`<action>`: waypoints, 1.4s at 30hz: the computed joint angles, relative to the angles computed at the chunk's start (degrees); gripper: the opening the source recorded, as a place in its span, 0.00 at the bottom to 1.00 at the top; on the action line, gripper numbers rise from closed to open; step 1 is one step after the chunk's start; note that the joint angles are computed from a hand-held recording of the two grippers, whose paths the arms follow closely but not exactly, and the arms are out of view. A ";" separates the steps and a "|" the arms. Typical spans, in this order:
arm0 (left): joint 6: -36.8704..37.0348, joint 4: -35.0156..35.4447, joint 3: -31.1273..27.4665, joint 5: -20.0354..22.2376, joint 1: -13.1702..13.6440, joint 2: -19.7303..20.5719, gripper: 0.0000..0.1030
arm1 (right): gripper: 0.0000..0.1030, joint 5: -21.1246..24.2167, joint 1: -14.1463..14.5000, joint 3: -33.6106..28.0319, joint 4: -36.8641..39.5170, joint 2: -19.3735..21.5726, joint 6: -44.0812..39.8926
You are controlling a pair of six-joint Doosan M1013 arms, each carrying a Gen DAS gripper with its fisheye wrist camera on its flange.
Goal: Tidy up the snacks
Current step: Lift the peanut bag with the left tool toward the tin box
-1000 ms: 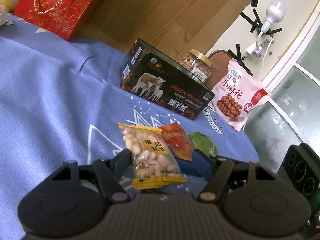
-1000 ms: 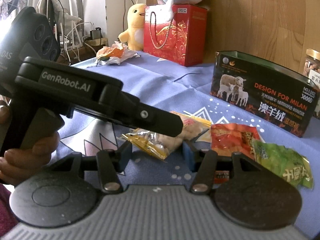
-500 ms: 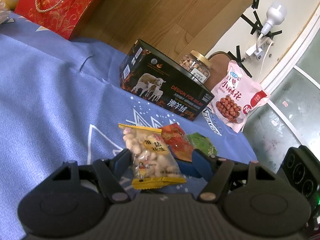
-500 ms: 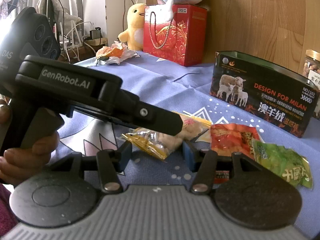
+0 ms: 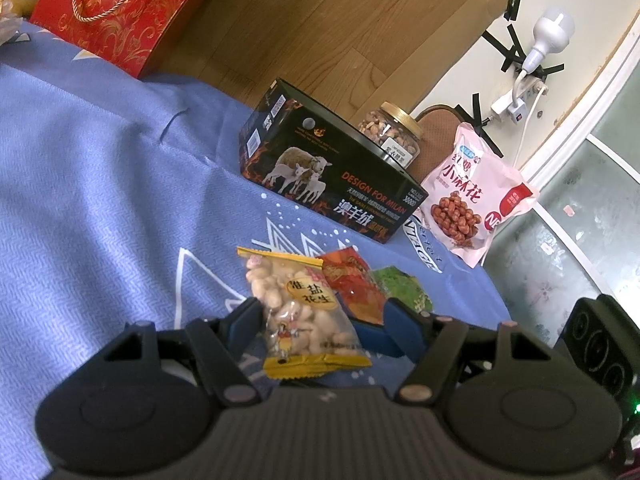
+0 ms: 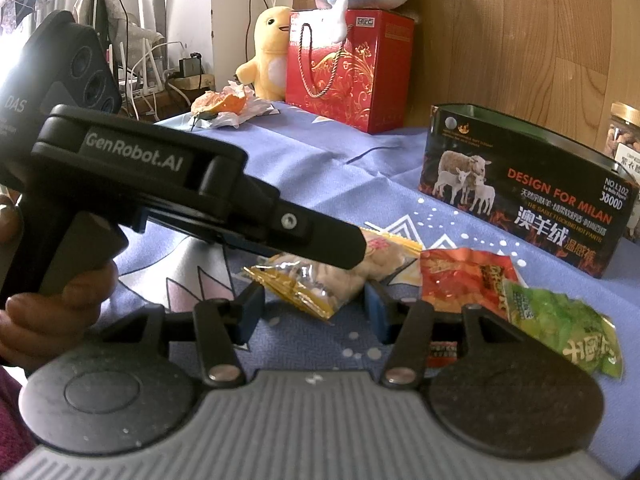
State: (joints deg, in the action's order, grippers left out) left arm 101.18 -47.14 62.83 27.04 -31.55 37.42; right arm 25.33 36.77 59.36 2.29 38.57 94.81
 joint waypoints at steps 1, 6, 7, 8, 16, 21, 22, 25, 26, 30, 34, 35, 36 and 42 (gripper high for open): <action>0.04 0.02 0.01 0.01 0.02 -0.01 0.67 | 0.55 0.00 0.00 0.00 0.00 0.00 0.00; 0.29 -0.31 -0.01 0.06 0.05 0.05 0.66 | 0.54 0.02 -0.02 -0.02 -0.21 0.00 0.02; 0.25 -0.30 -0.04 0.15 0.06 0.05 0.64 | 0.52 -0.05 0.05 0.01 -1.05 -0.02 0.67; 0.28 -0.41 -0.14 0.31 0.08 0.09 0.64 | 0.49 -0.19 0.09 0.07 -1.63 -0.05 1.06; 1.90 -1.72 -0.19 0.68 -0.12 0.01 0.56 | 0.37 -2.69 0.24 1.29 -5.60 -0.53 4.59; 1.68 -1.56 -0.50 0.69 -0.28 0.09 0.56 | 0.36 -4.98 0.45 2.49 -9.45 -1.06 8.65; 1.71 -1.55 -0.50 0.70 -0.31 0.06 0.56 | 0.36 -5.52 0.47 2.79 -10.31 -1.19 9.63; 0.96 -0.83 -0.88 0.82 -0.43 0.17 0.56 | 0.36 -6.24 0.50 3.25 -11.33 -1.42 11.16; 0.70 -0.58 -0.96 0.91 -0.44 0.21 0.56 | 0.36 -6.17 0.49 3.23 -11.15 -1.42 11.08; 0.35 -0.51 -0.98 1.04 -0.44 0.24 0.56 | 0.36 -5.88 0.47 3.12 -10.68 -1.38 10.78; -0.28 -0.24 -1.16 1.79 -0.27 0.34 0.60 | 0.36 -5.57 0.50 3.00 -10.44 -1.35 10.61; -1.62 0.27 -1.63 2.79 -0.12 0.67 0.61 | 0.36 -5.29 0.49 2.85 -9.99 -1.29 10.13; -1.47 -0.79 -1.66 3.08 0.05 0.84 0.61 | 0.36 -4.56 0.53 2.53 -9.62 -1.16 9.80; -0.45 -3.73 -1.78 3.39 0.52 1.18 0.56 | 0.37 -1.53 0.34 1.10 -7.16 -0.51 8.91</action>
State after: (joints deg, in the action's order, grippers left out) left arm 100.74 -50.87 61.06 30.43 -31.03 38.60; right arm 23.80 37.11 60.46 -4.87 38.06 103.73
